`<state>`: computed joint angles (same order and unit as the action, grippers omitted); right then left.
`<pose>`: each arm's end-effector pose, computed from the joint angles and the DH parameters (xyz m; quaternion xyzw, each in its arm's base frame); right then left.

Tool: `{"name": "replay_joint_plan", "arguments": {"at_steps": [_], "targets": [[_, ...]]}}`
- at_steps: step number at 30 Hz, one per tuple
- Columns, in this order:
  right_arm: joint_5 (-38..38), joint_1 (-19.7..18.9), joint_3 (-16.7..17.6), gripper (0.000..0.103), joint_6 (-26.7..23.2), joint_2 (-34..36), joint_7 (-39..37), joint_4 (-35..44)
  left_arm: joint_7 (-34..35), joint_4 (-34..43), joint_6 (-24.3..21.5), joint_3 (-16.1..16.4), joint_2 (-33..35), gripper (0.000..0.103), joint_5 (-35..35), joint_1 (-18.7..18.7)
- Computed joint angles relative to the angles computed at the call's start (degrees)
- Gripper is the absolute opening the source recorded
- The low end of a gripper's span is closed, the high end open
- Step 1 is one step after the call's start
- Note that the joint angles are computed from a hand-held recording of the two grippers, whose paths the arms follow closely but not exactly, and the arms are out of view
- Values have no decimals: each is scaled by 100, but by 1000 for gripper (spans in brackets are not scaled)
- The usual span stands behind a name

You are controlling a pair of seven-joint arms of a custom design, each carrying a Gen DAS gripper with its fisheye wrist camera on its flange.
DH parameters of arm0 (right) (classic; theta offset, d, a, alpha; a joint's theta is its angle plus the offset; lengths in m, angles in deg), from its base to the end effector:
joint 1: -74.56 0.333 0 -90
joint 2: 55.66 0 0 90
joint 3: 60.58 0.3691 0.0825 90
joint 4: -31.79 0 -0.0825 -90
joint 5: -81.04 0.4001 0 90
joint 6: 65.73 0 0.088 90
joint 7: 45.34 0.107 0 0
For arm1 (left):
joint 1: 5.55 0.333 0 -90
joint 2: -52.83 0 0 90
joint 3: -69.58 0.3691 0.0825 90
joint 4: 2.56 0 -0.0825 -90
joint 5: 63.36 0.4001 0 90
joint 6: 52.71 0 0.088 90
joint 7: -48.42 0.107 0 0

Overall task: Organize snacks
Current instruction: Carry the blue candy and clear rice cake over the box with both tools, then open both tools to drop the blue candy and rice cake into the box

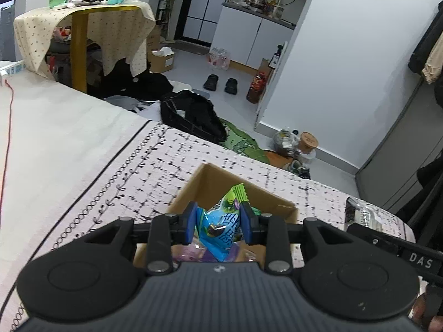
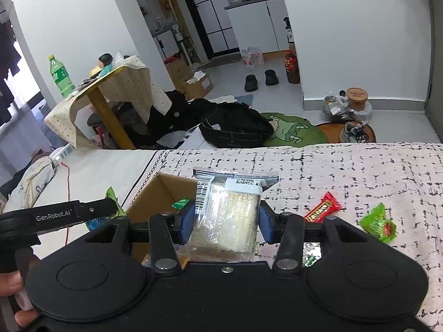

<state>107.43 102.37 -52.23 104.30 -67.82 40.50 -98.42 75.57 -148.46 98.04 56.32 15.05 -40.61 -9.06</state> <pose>0.4425 0.2936 0.5927 -0.7206 0.5317 -0.1031 0.4330 0.3621 -0.1395 0.5993 -0.7919 0.4587 -0.3138 0.2530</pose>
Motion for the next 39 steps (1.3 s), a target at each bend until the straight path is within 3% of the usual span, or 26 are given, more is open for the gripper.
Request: {"name": "replay_joint_plan", "arguments": {"at_steps": [13, 20, 25, 29, 39], "targets": [[-167, 16, 110, 46, -296, 359, 163, 399, -57, 203, 115, 25, 416, 35, 86, 177], [-63, 80, 127, 46, -447, 525, 110, 555, -216, 128, 20, -31, 274, 58, 222, 264], [27, 92, 147, 49, -523, 695, 211, 740, -161, 11, -203, 86, 64, 61, 103, 146], [872, 227, 61, 55, -424, 722, -380, 802, -113, -25, -317, 86, -42, 68, 80, 107], [697, 109, 64, 60, -228, 400, -204, 425, 27, 4, -503, 124, -79, 81, -165, -96]]}}
